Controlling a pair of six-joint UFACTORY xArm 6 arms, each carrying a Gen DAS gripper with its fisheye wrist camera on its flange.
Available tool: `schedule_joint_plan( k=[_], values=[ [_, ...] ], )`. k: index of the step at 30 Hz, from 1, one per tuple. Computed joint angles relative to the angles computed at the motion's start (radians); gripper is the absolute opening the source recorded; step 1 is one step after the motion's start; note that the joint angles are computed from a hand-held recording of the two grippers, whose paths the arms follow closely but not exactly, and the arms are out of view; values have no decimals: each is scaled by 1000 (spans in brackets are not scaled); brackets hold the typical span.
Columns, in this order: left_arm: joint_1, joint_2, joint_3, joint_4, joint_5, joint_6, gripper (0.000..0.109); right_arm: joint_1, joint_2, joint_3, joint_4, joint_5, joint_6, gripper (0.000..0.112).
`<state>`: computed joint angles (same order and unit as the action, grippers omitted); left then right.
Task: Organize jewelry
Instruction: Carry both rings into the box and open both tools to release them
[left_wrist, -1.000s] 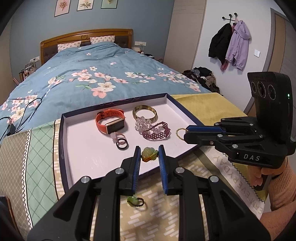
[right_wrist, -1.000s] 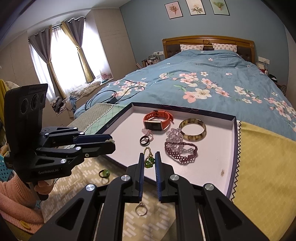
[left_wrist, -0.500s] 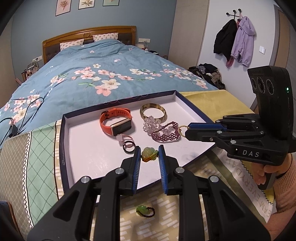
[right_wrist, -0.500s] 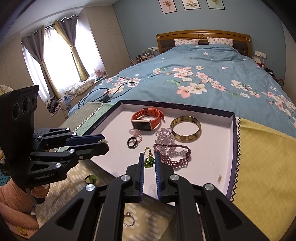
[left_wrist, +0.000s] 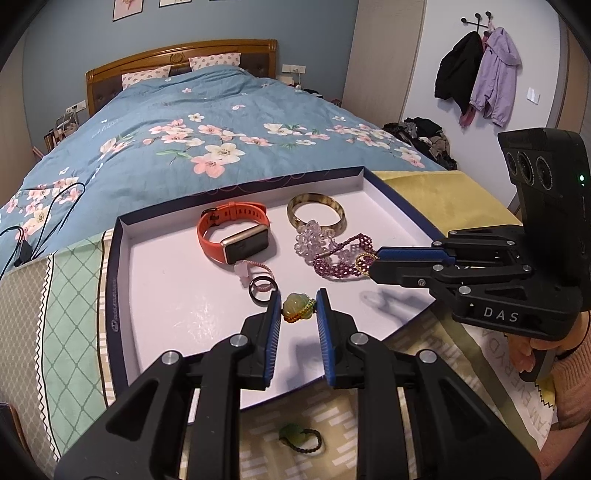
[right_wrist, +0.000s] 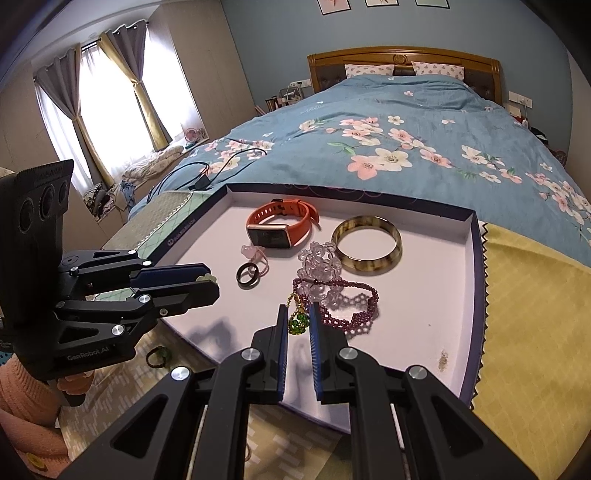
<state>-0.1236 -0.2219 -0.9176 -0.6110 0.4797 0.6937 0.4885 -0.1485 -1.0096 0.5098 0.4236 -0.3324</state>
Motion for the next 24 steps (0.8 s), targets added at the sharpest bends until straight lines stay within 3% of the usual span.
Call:
schedule_joint_plan(
  k=[24],
  values=[
    [7, 115, -61, 50, 12, -78, 20, -15, 86, -59, -67, 29, 69, 11]
  ],
)
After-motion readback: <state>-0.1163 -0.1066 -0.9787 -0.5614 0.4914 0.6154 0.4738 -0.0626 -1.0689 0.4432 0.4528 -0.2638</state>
